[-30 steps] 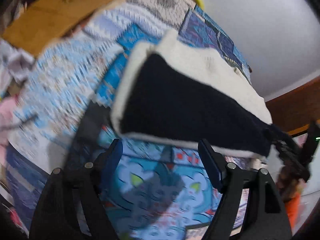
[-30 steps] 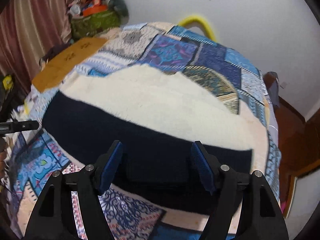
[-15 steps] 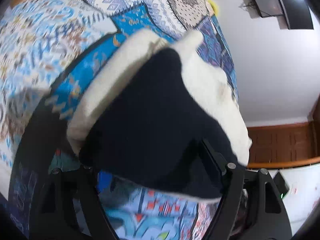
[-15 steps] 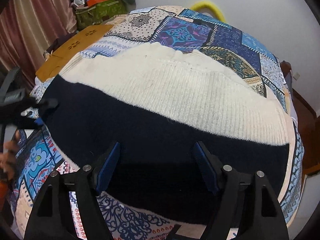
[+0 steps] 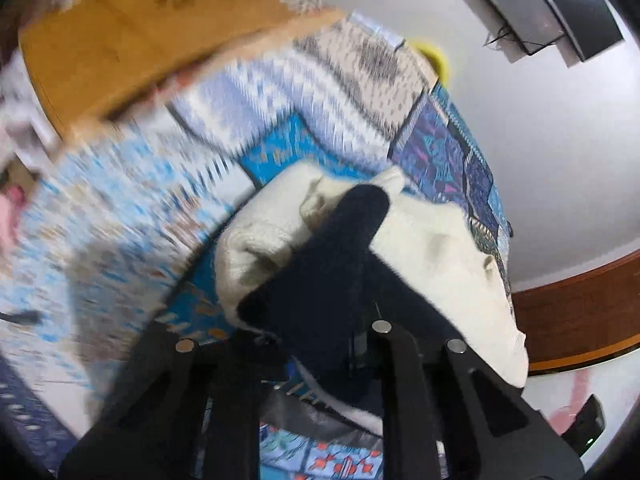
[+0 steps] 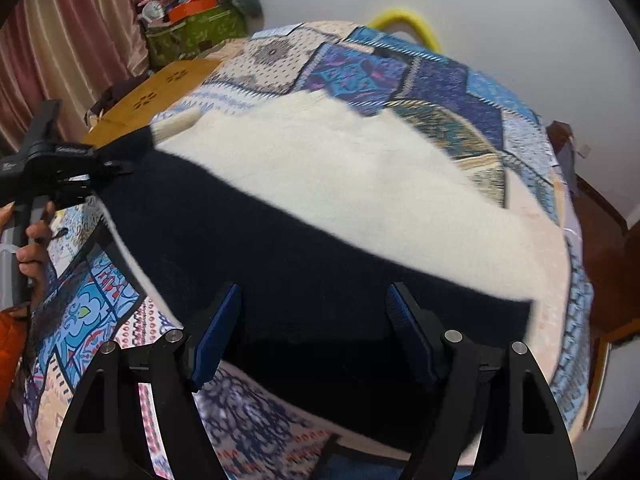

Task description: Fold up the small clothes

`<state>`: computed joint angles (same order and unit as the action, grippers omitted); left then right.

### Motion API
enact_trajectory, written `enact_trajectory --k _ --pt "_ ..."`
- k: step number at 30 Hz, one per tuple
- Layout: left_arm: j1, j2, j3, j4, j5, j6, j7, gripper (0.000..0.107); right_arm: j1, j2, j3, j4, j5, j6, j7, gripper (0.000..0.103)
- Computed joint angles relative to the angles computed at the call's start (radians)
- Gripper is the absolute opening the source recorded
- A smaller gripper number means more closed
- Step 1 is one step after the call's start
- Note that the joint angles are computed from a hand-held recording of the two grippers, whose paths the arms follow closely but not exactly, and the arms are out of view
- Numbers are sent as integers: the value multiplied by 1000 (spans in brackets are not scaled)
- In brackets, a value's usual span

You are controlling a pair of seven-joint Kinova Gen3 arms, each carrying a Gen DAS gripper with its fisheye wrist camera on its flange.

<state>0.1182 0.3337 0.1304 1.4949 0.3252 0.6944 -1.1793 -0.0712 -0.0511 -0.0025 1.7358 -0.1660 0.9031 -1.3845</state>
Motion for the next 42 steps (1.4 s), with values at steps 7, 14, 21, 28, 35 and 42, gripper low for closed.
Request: enact_trajectory --k 7,14,21,28,35,42 --pt "319 -112 -286 -73 -285 7 175 17 44 -71 41 49 14 2 10 71" --pt "581 -84 -364 -237 -563 62 321 16 71 -41 85 97 -92 -1 93 69" --pt "560 37 -79 -412 -797 118 384 16 81 -23 69 127 -149 -15 154 67" --pt "606 140 -12 -466 -723 144 181 16 106 -38 95 136 -213 -5 224 66" --pt "542 93 26 -361 -543 130 -31 18 128 -35 132 113 -327 25 296 66" --pt "393 -4 96 -264 -302 139 -266 61 141 -4 111 73 -395 23 335 66"
